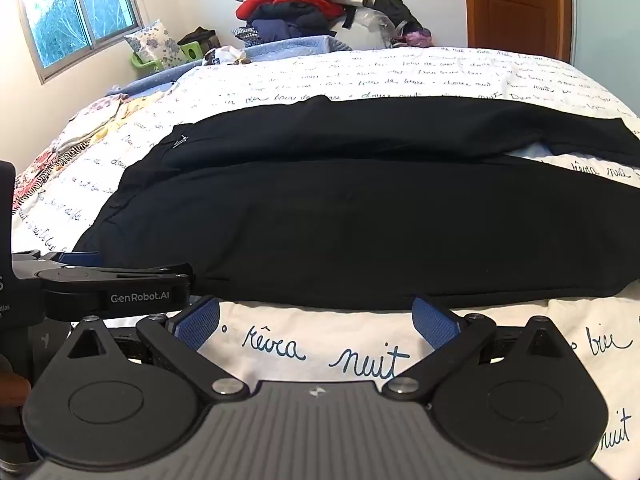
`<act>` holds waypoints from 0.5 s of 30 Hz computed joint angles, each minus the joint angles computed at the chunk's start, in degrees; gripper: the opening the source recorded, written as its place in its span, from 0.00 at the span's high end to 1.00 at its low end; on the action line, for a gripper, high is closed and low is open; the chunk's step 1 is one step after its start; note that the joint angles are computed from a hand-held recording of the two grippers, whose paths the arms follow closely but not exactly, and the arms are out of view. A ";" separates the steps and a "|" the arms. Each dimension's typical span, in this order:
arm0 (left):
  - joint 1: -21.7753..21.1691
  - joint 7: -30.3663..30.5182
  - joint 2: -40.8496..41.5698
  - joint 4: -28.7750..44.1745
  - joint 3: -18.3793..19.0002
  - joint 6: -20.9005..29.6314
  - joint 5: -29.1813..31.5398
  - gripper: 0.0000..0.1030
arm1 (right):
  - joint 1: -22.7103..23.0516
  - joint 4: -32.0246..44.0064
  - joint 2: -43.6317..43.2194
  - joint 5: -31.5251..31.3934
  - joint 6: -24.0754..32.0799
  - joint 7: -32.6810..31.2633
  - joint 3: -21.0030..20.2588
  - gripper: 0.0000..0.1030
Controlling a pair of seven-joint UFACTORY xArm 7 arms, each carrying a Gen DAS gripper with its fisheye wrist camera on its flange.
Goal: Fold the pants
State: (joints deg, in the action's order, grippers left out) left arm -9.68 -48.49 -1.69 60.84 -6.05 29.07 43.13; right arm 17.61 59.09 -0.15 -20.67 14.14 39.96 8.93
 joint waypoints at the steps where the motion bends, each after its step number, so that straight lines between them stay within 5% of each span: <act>1: -0.02 -0.03 -0.01 0.01 -0.01 0.03 -0.05 0.04 | 0.04 0.17 0.04 0.30 0.24 -0.13 0.03 0.00; 15: -0.06 -0.83 0.06 0.27 -0.26 1.19 0.02 0.03 | 0.16 1.00 0.75 -1.88 2.02 1.48 0.10 0.00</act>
State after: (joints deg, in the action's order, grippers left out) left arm -9.74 -49.32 -1.63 61.11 -6.31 30.26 43.15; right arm 17.77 60.08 0.60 -22.56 16.16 41.45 9.03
